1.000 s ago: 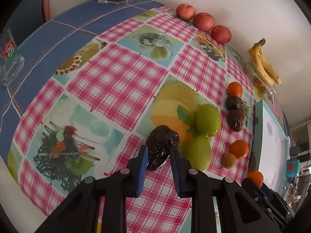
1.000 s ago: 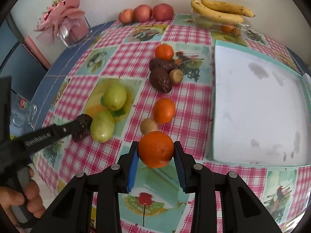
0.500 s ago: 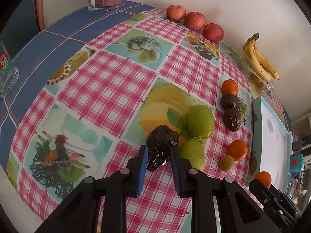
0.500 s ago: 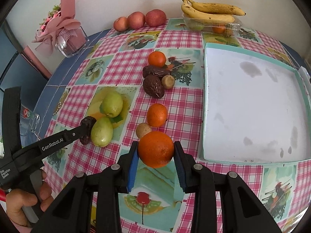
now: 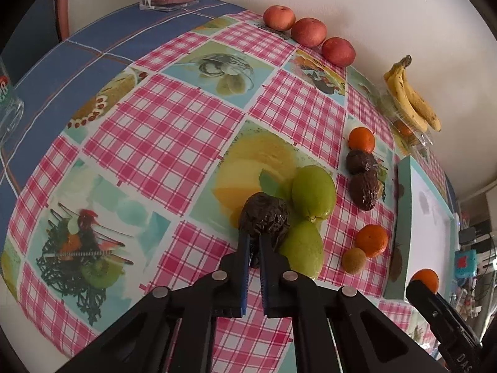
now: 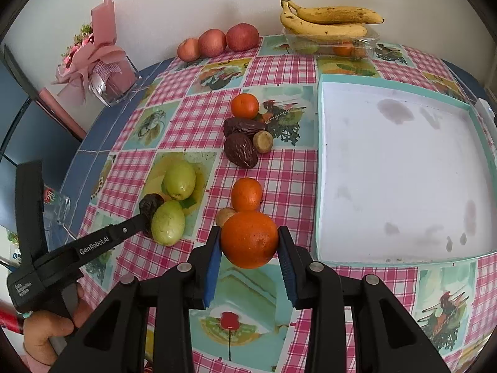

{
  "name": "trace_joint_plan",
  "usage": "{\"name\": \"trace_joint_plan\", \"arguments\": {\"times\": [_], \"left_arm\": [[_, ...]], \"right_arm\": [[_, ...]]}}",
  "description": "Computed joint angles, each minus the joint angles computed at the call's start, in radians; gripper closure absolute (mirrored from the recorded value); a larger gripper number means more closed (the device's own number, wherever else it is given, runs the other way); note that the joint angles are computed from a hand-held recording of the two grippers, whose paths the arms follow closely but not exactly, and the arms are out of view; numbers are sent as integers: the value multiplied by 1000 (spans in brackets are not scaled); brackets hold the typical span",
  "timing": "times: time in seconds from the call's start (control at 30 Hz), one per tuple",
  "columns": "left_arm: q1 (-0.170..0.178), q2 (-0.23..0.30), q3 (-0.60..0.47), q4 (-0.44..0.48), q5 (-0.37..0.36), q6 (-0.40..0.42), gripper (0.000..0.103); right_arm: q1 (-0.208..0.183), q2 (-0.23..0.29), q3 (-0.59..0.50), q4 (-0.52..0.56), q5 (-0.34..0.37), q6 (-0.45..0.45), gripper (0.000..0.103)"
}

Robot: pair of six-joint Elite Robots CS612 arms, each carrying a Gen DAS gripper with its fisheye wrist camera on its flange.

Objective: Organize fruits
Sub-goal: 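Carry the date and orange over the white tray with both tools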

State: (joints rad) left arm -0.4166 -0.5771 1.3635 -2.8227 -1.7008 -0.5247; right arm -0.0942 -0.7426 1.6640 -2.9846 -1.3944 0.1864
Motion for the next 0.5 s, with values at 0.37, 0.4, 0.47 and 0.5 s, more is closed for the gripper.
{"name": "trace_joint_plan", "arguments": {"times": [0.37, 0.4, 0.47, 0.5], "left_arm": [[-2, -4, -2, -11, 41, -35, 51], [-4, -1, -10, -5, 45, -30, 51], [-7, 9, -28, 5, 54, -13, 51], [-8, 13, -38, 17, 60, -3, 52]], "right_arm": [[-14, -7, 12, -26, 31, 27, 66], [-15, -7, 12, -27, 33, 29, 66], [-16, -7, 11, -24, 36, 32, 66], [-16, -7, 11, -22, 37, 34, 66]]}}
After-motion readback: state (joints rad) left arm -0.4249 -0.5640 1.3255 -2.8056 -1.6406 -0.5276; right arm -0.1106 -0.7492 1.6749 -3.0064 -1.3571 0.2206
